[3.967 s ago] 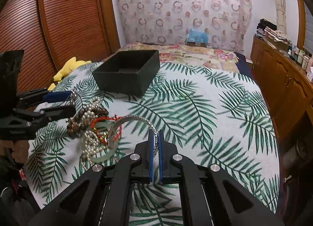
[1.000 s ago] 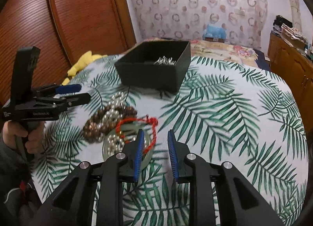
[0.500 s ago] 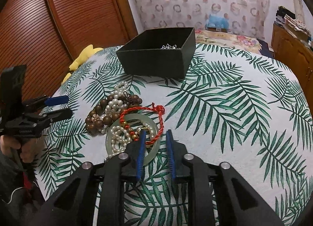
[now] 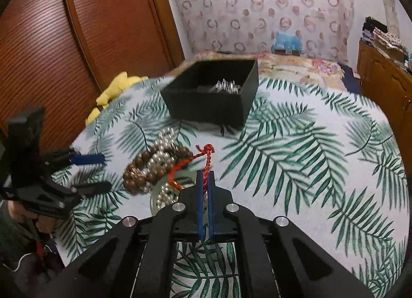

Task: Organize jewelry
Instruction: 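Grasp the red beaded bracelet with the right tool and lift it, then grasp the brown wooden bead bracelet with the left tool while the right tool holds the red bracelet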

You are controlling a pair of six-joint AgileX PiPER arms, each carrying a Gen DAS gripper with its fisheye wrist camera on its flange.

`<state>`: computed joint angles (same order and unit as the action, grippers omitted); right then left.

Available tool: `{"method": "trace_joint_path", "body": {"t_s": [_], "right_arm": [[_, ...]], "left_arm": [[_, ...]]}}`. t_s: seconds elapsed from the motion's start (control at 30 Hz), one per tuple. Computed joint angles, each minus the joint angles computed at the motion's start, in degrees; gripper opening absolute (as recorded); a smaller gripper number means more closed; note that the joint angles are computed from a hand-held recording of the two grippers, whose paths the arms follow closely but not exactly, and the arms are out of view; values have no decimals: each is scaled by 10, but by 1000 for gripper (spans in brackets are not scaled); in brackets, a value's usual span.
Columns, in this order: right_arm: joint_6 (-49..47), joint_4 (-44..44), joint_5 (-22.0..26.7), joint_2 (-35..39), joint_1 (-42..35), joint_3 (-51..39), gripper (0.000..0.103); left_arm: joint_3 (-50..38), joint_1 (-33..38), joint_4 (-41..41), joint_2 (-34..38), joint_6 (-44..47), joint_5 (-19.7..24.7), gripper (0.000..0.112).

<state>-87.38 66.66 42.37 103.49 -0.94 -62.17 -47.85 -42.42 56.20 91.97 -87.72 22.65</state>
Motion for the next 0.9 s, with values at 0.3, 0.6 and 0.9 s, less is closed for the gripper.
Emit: {"method": "trace_joint_path", "body": {"t_s": [0.3, 0.6, 0.9], "right_arm": [[-44, 35, 16, -48, -29, 39, 4], [-48, 38, 21, -44, -39, 46, 4], [-53, 38, 19, -42, -40, 49, 4]], "left_arm": [[-29, -23, 10, 18, -1, 9, 65], [-108, -52, -30, 87, 95, 65, 51], [-138, -57, -21, 106, 126, 71, 28]]}}
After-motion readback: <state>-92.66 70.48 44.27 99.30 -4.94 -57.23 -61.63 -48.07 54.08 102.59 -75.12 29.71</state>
